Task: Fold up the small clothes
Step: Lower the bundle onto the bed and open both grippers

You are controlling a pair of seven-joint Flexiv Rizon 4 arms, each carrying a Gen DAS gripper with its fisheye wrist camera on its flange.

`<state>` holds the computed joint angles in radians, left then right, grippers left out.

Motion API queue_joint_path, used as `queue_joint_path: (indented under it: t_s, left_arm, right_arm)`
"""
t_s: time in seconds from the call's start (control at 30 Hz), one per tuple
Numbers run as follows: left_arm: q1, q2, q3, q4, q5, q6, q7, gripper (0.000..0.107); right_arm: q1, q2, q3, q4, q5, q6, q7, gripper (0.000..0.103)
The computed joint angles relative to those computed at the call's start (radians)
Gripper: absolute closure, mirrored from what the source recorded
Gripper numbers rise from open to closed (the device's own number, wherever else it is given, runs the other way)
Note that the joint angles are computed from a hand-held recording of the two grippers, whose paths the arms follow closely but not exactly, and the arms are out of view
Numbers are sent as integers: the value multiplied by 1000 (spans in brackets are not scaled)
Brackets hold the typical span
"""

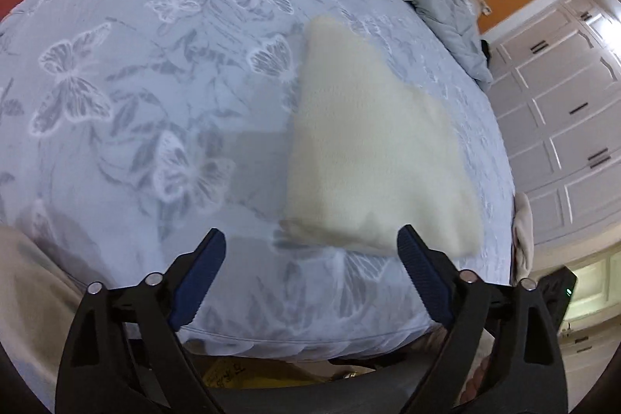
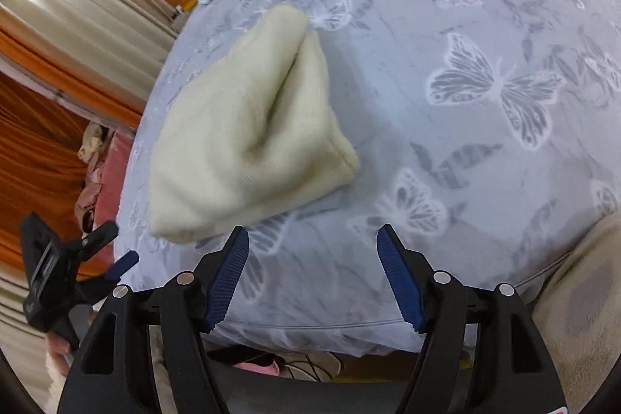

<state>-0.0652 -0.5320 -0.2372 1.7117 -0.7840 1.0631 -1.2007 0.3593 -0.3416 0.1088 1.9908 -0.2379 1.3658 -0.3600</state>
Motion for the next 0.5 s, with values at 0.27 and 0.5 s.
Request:
queue_joint_path:
  t_s: [0.27,0.5]
  left_arm:
    - [-51,-114,34,-117,102,-24,-118,14]
    - [-76,-163,92,-168,316,-8,-160,12]
  right_arm:
    - [-51,-105,45,-147,82,12,-43,27]
    - [13,-159,-23,-234,-44,-200,-133,52]
